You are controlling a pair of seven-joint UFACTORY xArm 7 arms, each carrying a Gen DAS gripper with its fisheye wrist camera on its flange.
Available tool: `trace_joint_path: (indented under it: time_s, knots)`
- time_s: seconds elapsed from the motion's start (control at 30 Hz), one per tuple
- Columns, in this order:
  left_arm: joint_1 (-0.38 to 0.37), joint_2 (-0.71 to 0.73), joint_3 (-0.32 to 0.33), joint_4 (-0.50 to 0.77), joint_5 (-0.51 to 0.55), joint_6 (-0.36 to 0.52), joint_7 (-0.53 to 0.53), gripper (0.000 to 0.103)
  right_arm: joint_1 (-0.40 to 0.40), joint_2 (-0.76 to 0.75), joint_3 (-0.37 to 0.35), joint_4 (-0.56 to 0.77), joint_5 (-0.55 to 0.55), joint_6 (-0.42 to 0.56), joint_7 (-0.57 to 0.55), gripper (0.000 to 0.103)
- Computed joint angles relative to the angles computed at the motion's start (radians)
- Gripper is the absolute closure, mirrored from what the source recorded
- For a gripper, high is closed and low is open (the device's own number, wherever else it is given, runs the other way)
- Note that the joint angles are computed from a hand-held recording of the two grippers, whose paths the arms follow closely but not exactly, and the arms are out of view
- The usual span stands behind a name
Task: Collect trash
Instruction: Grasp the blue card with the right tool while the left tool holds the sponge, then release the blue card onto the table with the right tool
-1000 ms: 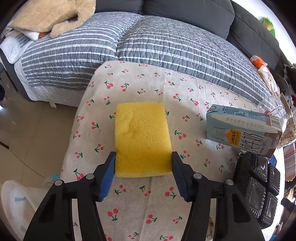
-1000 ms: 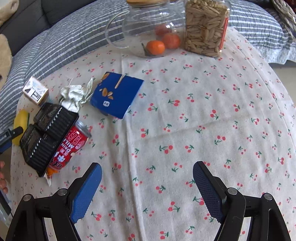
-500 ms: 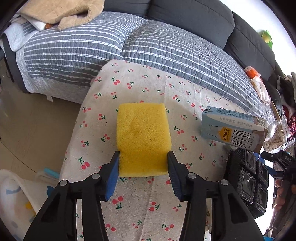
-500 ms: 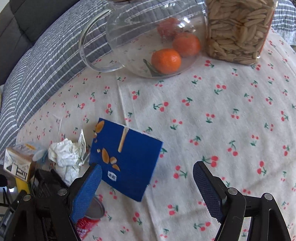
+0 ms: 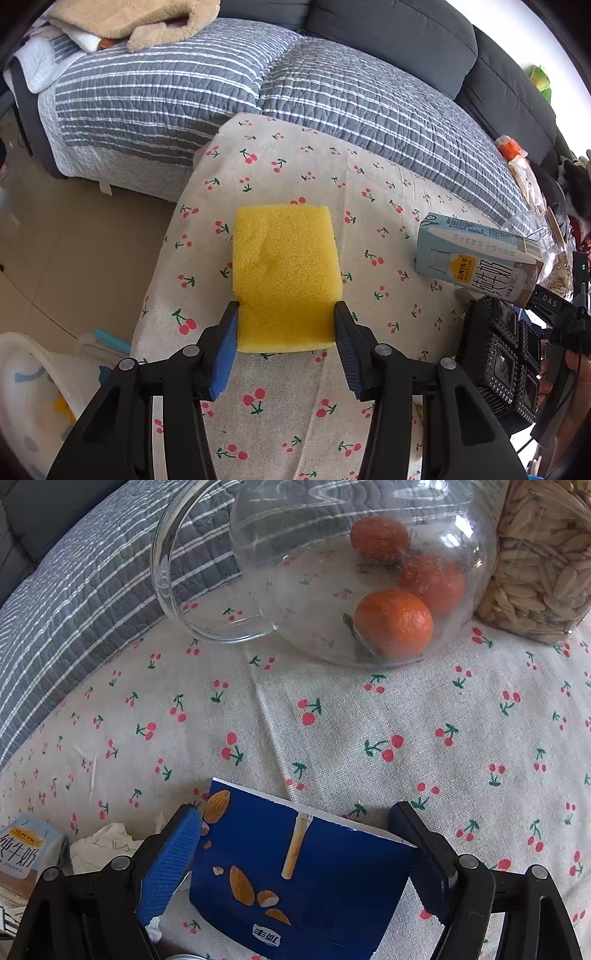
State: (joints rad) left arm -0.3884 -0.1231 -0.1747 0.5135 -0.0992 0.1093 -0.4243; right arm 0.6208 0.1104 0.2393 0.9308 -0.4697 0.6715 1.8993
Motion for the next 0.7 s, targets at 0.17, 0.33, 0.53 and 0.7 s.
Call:
trace_joint_path:
  time_s: [0.17, 0.33, 0.53, 0.7]
  knots:
    - [-0.03, -0.047, 0.01, -0.026, -0.039, 0.012, 0.03, 0.051, 0.027, 0.054, 0.005, 0.074, 0.011, 0.084, -0.063, 0.013]
    - [-0.06, -0.135, 0.021, -0.071, -0.069, 0.035, 0.045, 0.051, 0.048, -0.013, 0.019, -0.014, 0.031, 0.045, -0.03, 0.014]
    - [-0.086, -0.297, 0.025, -0.144, -0.065, 0.094, 0.044, 0.051, 0.046, -0.208, 0.086, -0.218, 0.123, -0.052, 0.047, 0.041]
    - [-0.132, -0.466, 0.052, -0.222, -0.097, 0.18, 0.043, 0.051, 0.064, -0.284, 0.168, -0.226, 0.226, 0.069, 0.014, 0.053]
